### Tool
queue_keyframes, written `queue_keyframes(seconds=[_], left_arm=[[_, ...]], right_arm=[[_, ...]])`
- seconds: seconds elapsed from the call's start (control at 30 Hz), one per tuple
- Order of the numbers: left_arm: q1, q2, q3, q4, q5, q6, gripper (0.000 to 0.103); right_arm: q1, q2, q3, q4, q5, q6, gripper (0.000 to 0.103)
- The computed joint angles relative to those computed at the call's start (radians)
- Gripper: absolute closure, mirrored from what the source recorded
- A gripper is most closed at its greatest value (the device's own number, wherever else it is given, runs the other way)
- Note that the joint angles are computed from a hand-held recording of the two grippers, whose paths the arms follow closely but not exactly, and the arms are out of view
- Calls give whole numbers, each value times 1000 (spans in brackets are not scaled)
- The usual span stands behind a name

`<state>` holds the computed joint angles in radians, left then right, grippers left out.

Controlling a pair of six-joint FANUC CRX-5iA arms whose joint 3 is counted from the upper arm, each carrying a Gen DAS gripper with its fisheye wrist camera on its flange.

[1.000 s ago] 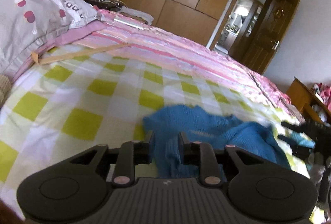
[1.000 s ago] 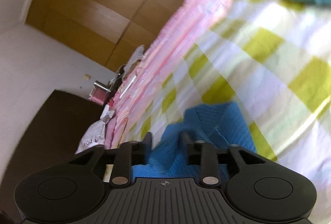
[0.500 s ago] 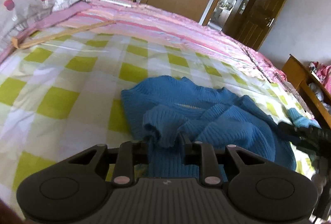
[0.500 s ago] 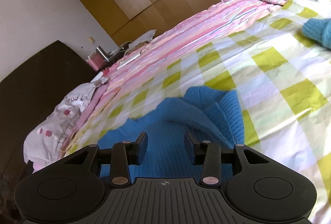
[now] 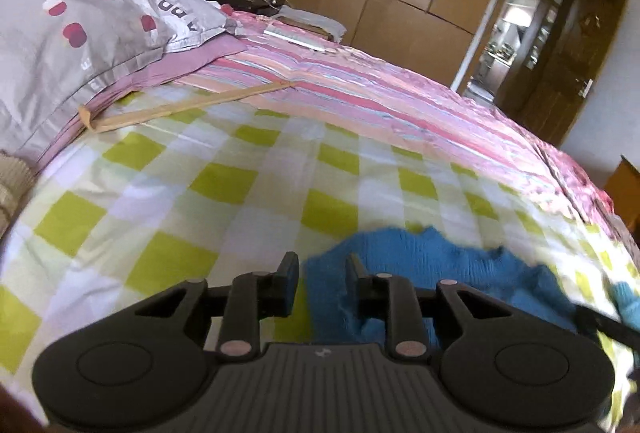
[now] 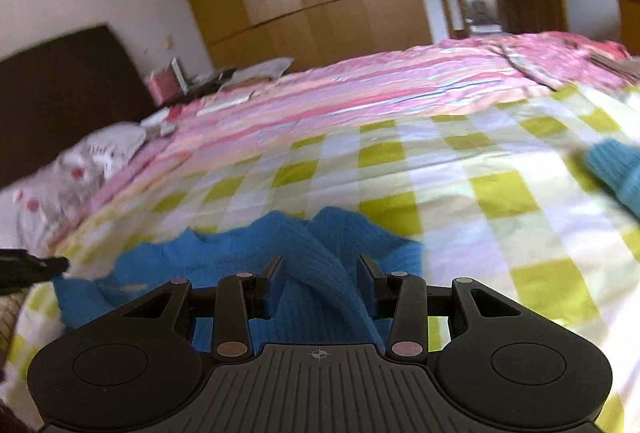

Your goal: Fold small clothes

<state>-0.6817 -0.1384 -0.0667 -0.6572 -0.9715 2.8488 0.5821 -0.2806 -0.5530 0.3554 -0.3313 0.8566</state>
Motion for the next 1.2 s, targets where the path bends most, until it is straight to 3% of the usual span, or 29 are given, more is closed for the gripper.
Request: queue_keyframes(seconds=[0.1, 0.2, 0.23, 0.33, 0.5, 0.57, 0.73, 0.83, 0.97, 1.1, 1.2], left_arm=[[3, -33, -46, 47, 39, -50, 68], [-6, -24, -51, 70, 53, -117, 67], [-16, -16, -45, 64, 47, -131, 67], [-19, -10, -53, 77, 84, -189, 67], [-26, -7, -54, 74, 108, -242, 67], [7, -10, -68, 152, 141, -338, 67], [53, 25, -56, 286, 198, -519, 67], [46, 86, 23, 215, 148, -452, 67], [17, 161, 146, 40, -38, -231, 68], [25, 77, 60, 40, 13, -127, 67], [24, 41, 12, 63, 51, -150, 65]], right_arm=[[20, 51, 41, -4, -43, 79, 63], [35, 83, 35, 119, -61, 30, 63], [39, 90, 35, 161, -76, 6, 67], [30, 92, 50, 160, -105, -18, 91], [-26, 86, 72, 72, -97, -68, 94], [-44, 81, 68, 52, -82, -101, 94], [-65, 54, 6, 146, -18, -246, 95], [-67, 65, 17, 136, -37, -260, 95], [-68, 65, 27, 115, -47, -252, 94], [-69, 50, 12, 152, -36, -264, 87], [-63, 43, 37, 34, -41, -132, 86]])
